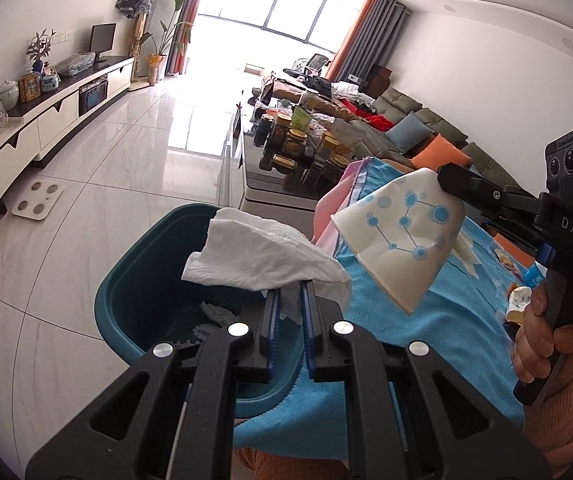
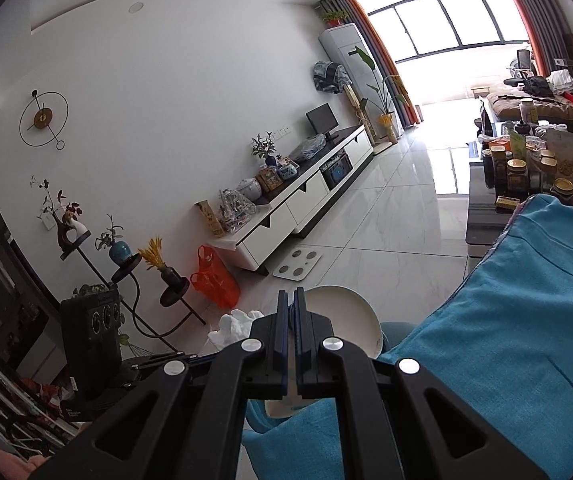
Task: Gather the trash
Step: 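Carry the tissue with the left gripper over the teal bin while the right gripper carries the cup, then open both grippers to drop the tissue and cup into the teal bin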
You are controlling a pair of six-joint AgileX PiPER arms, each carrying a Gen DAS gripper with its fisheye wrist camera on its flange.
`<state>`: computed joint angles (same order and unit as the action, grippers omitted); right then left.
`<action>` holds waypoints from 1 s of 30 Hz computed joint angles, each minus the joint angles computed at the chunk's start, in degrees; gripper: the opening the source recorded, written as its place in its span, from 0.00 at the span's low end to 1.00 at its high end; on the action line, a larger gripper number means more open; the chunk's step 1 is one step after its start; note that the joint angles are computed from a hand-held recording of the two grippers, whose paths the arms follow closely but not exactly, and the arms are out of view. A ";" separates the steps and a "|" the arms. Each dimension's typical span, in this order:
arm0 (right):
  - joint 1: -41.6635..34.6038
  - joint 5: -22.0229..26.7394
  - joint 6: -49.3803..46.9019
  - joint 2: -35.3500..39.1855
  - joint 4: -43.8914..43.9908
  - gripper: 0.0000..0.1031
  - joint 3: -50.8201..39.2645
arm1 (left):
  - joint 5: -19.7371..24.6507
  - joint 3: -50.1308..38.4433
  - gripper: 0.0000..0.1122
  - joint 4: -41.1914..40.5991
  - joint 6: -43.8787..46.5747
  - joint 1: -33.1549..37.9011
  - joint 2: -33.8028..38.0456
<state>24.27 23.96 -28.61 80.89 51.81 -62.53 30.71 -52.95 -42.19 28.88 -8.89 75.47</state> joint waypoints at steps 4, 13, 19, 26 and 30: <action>1.48 -0.06 1.41 4.47 -0.99 0.02 -2.95 | -0.64 -0.24 0.10 -0.13 0.36 1.03 1.95; 4.68 -0.97 5.79 11.44 -4.68 0.01 -6.74 | -3.42 -1.73 0.10 4.63 -5.00 -0.62 6.98; 5.53 -0.12 8.16 13.54 -6.30 0.01 -7.86 | -4.18 -3.83 0.16 6.79 -7.20 -1.02 11.59; 4.45 0.52 9.16 12.39 -6.50 0.01 -6.08 | -5.55 -6.90 0.19 9.61 -10.59 -2.67 17.95; 3.68 0.67 8.26 10.70 -5.47 0.02 -4.02 | -6.67 -6.74 0.19 6.53 -8.16 -3.27 18.79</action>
